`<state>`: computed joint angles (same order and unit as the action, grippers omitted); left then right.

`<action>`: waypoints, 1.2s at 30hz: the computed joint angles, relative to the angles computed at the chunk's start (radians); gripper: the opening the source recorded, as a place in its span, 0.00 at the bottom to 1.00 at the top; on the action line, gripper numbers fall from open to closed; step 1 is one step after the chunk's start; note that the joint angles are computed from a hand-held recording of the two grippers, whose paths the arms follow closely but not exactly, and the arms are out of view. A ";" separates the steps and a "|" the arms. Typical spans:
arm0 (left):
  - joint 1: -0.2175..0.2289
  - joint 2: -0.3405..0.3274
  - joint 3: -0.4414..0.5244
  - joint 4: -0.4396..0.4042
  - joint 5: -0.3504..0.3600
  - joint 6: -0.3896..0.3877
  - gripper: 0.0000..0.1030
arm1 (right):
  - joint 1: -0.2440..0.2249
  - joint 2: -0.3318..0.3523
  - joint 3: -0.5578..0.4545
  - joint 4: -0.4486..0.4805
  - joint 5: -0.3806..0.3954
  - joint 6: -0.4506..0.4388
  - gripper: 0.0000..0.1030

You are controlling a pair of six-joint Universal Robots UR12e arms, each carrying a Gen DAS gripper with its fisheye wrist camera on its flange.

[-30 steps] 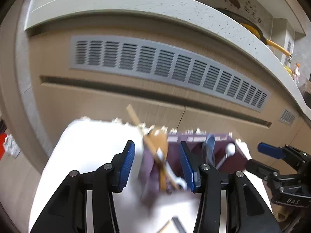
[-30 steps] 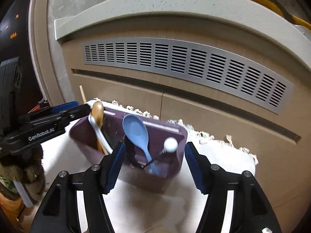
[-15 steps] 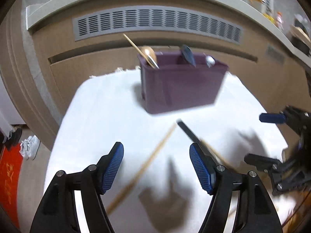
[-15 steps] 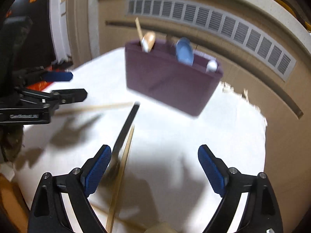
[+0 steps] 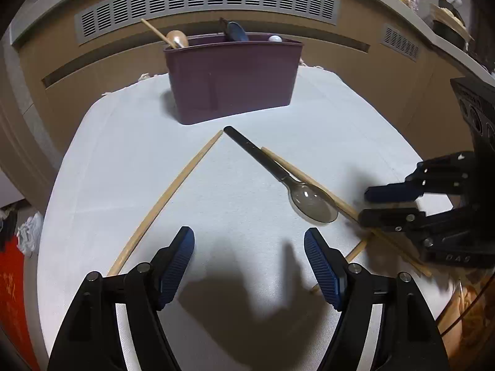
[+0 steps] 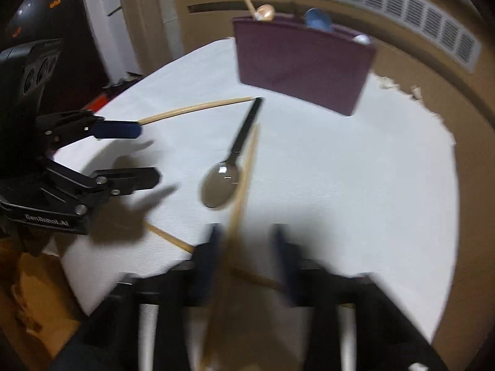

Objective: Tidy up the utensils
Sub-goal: 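Grasp a bamboo chopstick with the right gripper while the left gripper approaches the black-handled spoon, then grasp the black-handled spoon by its handle with the left gripper while the right gripper holds the chopstick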

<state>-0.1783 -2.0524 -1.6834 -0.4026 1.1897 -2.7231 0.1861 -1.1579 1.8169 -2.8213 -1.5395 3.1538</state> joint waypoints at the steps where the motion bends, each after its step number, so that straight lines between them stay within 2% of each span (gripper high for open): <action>1: 0.000 0.001 -0.001 0.000 0.006 -0.005 0.73 | 0.002 0.007 -0.006 -0.004 -0.002 0.003 0.21; 3: 0.003 0.002 0.003 -0.010 0.007 -0.011 0.73 | 0.004 0.018 -0.020 0.005 0.008 0.001 0.14; 7: 0.004 0.003 0.014 -0.044 0.005 -0.033 0.73 | 0.011 0.035 -0.040 0.038 -0.025 -0.002 0.10; 14: 0.000 -0.021 0.073 -0.131 -0.030 -0.101 0.72 | -0.011 0.006 0.003 -0.032 -0.052 0.029 0.07; 15: -0.001 -0.028 0.090 -0.156 -0.047 -0.118 0.70 | -0.015 0.004 0.009 -0.044 -0.062 0.041 0.07; 17: -0.003 -0.045 0.128 -0.212 -0.081 -0.146 0.53 | -0.025 -0.001 0.022 -0.066 -0.083 0.065 0.06; 20: -0.015 -0.082 0.201 -0.305 -0.096 -0.189 0.44 | -0.038 -0.009 0.044 -0.095 -0.096 0.098 0.07; 29: -0.072 -0.214 0.467 -0.554 0.068 -0.289 0.39 | -0.052 -0.003 0.078 -0.167 -0.090 0.127 0.07; 33: -0.102 -0.248 0.535 -0.607 0.163 -0.261 0.39 | -0.054 -0.003 0.087 -0.193 -0.082 0.130 0.07; 36: -0.129 -0.259 0.557 -0.618 0.249 -0.199 0.39 | -0.056 -0.004 0.094 -0.200 -0.069 0.133 0.07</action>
